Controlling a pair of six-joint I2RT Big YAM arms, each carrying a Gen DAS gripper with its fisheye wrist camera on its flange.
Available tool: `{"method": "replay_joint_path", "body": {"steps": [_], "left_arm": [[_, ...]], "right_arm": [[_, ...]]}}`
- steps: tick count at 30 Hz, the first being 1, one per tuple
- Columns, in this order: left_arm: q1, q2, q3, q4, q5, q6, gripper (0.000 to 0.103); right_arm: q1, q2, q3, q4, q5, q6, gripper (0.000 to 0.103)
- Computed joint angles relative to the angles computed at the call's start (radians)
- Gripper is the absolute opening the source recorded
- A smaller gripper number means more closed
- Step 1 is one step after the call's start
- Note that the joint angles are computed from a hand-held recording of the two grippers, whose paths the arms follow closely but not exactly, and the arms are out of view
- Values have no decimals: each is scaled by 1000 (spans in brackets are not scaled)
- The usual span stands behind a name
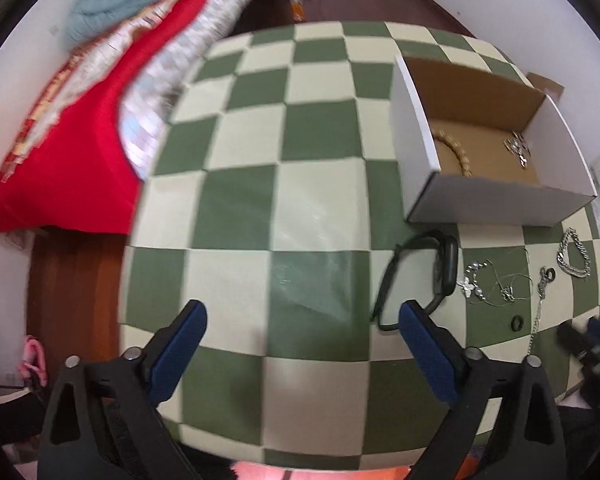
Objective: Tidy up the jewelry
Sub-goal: 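Move left tool to the black watch band while right tool approaches a pendant chain, then grasp the watch band strap with left tool while right tool grasps the pendant chain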
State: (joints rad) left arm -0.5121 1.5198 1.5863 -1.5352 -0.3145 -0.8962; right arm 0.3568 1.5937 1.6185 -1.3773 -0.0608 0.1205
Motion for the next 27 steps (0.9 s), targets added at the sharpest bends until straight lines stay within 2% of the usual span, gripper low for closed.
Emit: {"method": "replay_joint_path", "body": {"steps": [3, 7, 8, 9, 10, 11, 12, 13, 14, 15, 16, 19, 23, 27], "left_arm": [[14, -4, -27, 49, 49, 1, 88], [23, 9, -34, 88, 72, 21, 87], [25, 16, -31, 90, 78, 27, 80], [28, 24, -27, 90, 87, 37, 64], [32, 32, -27, 93, 103, 48, 55], [36, 37, -30, 102, 123, 58, 38], [36, 33, -40, 123, 130, 59, 31], [33, 33, -39, 124, 121, 58, 28], [30, 32, -39, 129, 124, 67, 19], [25, 31, -38, 128, 125, 71, 10], [16, 33, -34, 115, 113, 67, 10], [-7, 26, -42, 96, 87, 56, 5], [-42, 12, -49, 67, 63, 14, 4], [-65, -13, -53, 52, 52, -22, 4]], "right_arm": [[11, 3, -32, 5, -2, 3, 62], [26, 3, -71, 31, 14, 10, 59], [31, 3, -73, 34, 23, 6, 57], [38, 1, -77, 41, 42, 2, 56], [48, 0, -82, 48, 68, -5, 54], [58, -4, -90, 60, 96, -15, 49], [62, -6, -94, 71, 101, -21, 46], [65, -13, -103, 84, 103, -30, 35], [66, -15, -104, 87, 102, -34, 18], [65, -17, -107, 85, 106, -43, 7], [62, -22, -116, 91, 97, -50, 0], [40, -32, -125, 94, 73, -66, 0], [-20, -51, -136, 89, -28, -54, 0], [-69, -77, -130, 82, -95, -48, 0]]}}
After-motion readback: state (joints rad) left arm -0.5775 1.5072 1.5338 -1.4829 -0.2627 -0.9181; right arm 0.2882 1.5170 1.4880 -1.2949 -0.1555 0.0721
